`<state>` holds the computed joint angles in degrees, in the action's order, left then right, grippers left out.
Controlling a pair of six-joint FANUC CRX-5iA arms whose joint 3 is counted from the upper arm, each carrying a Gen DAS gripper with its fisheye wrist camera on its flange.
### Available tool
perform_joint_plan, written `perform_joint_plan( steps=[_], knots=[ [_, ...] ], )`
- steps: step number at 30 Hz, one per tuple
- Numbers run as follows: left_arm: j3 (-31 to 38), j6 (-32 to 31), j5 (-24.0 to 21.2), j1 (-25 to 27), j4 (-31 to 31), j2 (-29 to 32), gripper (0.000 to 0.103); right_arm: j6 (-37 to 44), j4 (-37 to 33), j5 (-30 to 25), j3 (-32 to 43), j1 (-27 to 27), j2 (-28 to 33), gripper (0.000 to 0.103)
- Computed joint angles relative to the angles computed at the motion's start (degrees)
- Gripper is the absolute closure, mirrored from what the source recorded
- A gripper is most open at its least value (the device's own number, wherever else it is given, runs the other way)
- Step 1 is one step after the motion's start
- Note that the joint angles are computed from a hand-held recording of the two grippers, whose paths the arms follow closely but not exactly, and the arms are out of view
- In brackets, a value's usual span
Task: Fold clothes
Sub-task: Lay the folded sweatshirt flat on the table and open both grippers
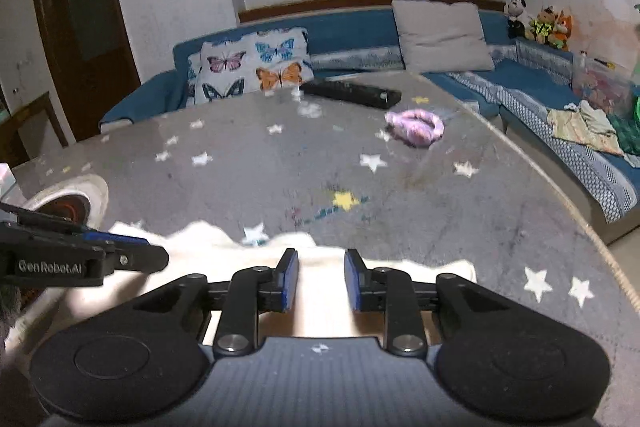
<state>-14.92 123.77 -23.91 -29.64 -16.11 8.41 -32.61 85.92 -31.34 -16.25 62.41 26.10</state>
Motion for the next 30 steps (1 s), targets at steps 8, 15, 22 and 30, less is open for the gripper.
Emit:
perform_joint_plan(
  steps=[8,15,22,30],
  knots=[
    [2.5,0.0,-0.5,-0.9,-2.2,2.2,0.082,6.2,-2.0,1.9,3.5,0.5,2.6,0.07],
    [0.8,-0.5,0.0,-0.9,-2.0,0.2,0.08,4.2,0.2,0.4,1.3,1.4,0.2,0.068],
    [-3.0,2.6,-0.9,-2.5,-4.4,-4.3,0.077,3.1,-1.0,-1.4,-3.8,5.5,-4.0,0.06],
    [-7.5,8.9,-2.2,-6.2,-10.5,-9.1,0.07,3.2,-6.0,-6.9,-8.7,12.1,-7.1,0.053]
  ],
)
